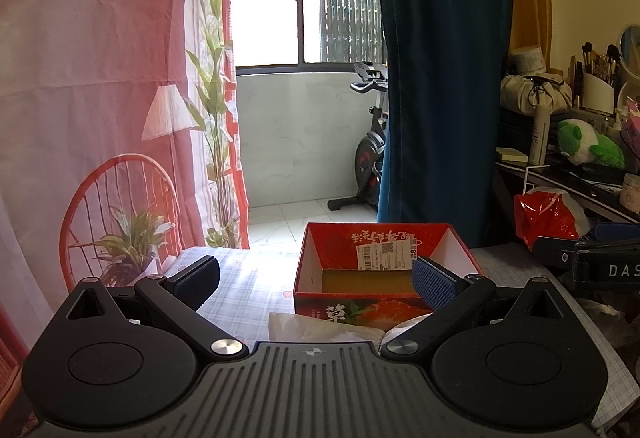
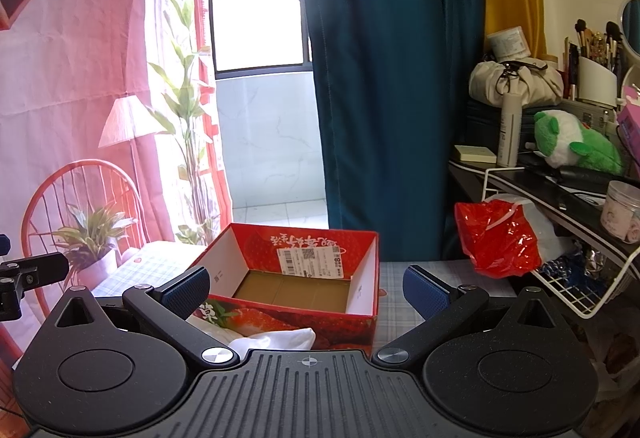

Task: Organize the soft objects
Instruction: 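Lower both grippers onto the black eye mask and close them on it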

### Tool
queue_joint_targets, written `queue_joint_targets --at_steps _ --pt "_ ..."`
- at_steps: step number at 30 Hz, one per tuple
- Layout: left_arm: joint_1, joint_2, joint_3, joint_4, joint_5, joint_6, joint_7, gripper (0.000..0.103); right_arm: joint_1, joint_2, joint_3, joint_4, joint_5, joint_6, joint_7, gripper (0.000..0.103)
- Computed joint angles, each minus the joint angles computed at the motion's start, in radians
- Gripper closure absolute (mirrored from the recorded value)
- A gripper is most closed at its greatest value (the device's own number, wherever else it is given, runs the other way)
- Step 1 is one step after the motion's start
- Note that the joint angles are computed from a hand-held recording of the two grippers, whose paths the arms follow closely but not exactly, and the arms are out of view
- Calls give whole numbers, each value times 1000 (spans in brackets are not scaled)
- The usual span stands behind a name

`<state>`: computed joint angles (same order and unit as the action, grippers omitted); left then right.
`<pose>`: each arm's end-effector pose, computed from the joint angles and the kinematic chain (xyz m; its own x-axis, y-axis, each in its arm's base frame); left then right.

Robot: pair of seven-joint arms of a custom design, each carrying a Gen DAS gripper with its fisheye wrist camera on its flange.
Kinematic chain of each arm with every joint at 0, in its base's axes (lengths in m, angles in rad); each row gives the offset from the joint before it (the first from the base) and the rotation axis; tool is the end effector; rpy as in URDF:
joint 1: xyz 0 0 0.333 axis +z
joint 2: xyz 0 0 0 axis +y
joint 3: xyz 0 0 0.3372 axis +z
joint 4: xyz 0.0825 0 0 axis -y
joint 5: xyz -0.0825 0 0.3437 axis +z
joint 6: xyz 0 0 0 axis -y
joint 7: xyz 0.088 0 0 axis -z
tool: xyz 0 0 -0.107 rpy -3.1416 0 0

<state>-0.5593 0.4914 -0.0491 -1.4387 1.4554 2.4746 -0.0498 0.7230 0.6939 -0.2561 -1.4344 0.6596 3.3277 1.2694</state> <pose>0.5874 -0.4030 0.4997 0.0775 -0.9947 -0.0681 -0.3614 0.0357 -0.9317 0.6554 0.3293 0.4726 0.2846 -0.9510 -0.1208 -0.3774 0.0047 -0.9260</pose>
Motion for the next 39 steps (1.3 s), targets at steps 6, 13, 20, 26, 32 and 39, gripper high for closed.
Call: queue_joint_targets --at_steps 6,13,20,26,32,39 --pt "-3 -12 24 -40 128 44 -170 0 -77 8 123 4 -10 64 -53 0" --pt "8 37 10 -28 143 -9 -138 0 -261 88 408 36 -74 146 -142 0" --pt "40 101 18 -6 12 13 -33 0 -220 189 378 119 -33 119 -178 1" --pt "58 119 32 -27 -71 75 30 0 -263 204 438 106 -36 61 -178 0" --pt "58 107 45 -79 -56 131 -8 1 -239 179 405 45 -20 66 -170 1" --pt "71 91 36 -131 -31 186 -25 15 -282 127 468 -48 -68 -1 -229 31"
